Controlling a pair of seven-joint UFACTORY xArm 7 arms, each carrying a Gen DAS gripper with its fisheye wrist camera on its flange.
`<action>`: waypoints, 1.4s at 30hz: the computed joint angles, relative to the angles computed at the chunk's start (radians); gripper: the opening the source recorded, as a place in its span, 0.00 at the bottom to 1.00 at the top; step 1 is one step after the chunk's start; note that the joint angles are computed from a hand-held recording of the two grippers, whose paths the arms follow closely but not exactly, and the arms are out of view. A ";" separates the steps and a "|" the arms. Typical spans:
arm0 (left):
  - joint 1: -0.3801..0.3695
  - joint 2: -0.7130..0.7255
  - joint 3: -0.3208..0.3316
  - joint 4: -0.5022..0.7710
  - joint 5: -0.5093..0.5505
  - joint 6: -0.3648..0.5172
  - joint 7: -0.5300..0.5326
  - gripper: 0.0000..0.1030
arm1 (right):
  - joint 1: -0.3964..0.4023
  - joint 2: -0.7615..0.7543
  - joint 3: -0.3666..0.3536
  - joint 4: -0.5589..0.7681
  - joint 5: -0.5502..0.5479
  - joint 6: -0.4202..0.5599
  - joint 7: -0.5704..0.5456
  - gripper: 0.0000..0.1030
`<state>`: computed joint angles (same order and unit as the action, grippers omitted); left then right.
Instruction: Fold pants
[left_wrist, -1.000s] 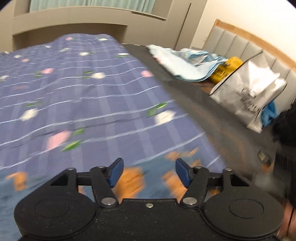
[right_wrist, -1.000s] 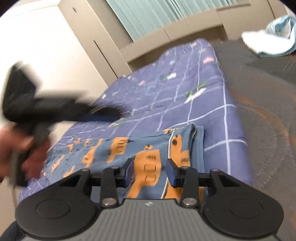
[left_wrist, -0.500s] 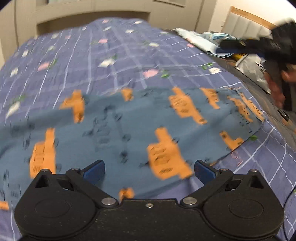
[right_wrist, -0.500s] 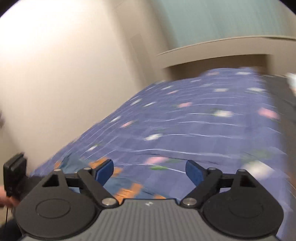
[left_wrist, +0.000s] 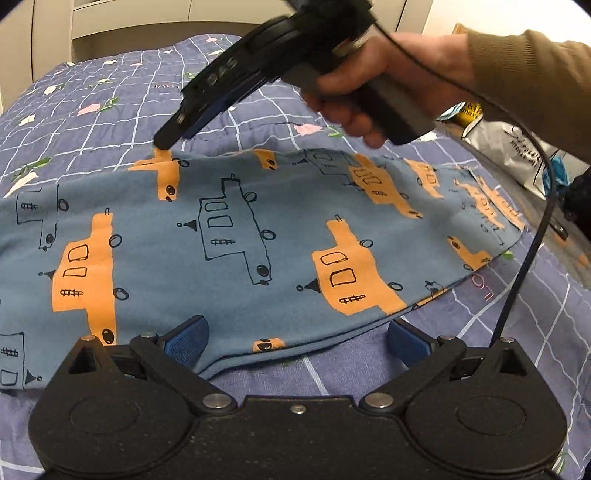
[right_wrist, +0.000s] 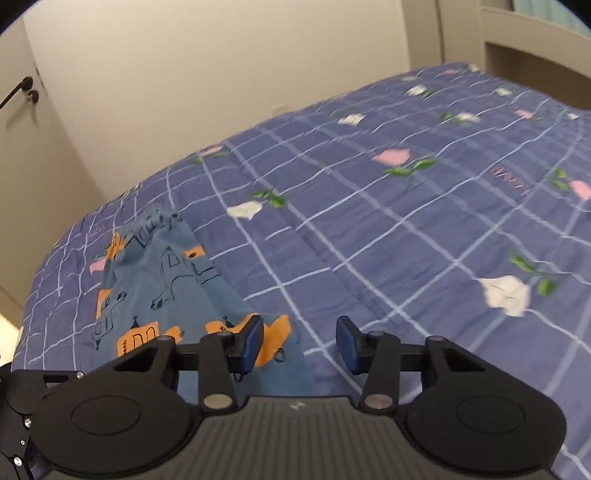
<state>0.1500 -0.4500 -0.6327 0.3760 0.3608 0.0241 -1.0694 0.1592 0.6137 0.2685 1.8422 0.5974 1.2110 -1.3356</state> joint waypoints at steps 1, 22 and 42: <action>0.009 -0.003 -0.010 -0.003 0.002 -0.009 -0.006 1.00 | 0.006 0.005 -0.001 0.004 -0.011 0.014 0.003 0.44; 0.063 -0.032 -0.083 -0.038 -0.087 -0.072 0.056 1.00 | -0.069 -0.127 0.000 -0.193 0.121 0.026 -0.066 0.55; -0.029 0.050 0.032 0.074 0.019 0.110 0.011 1.00 | -0.260 -0.255 -0.095 -0.396 0.338 -0.092 -0.100 0.88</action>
<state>0.1212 -0.3997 -0.6008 0.4498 0.3796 0.1340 -1.0583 -0.1006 0.3589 0.1738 1.4459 0.9355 1.1193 -1.4352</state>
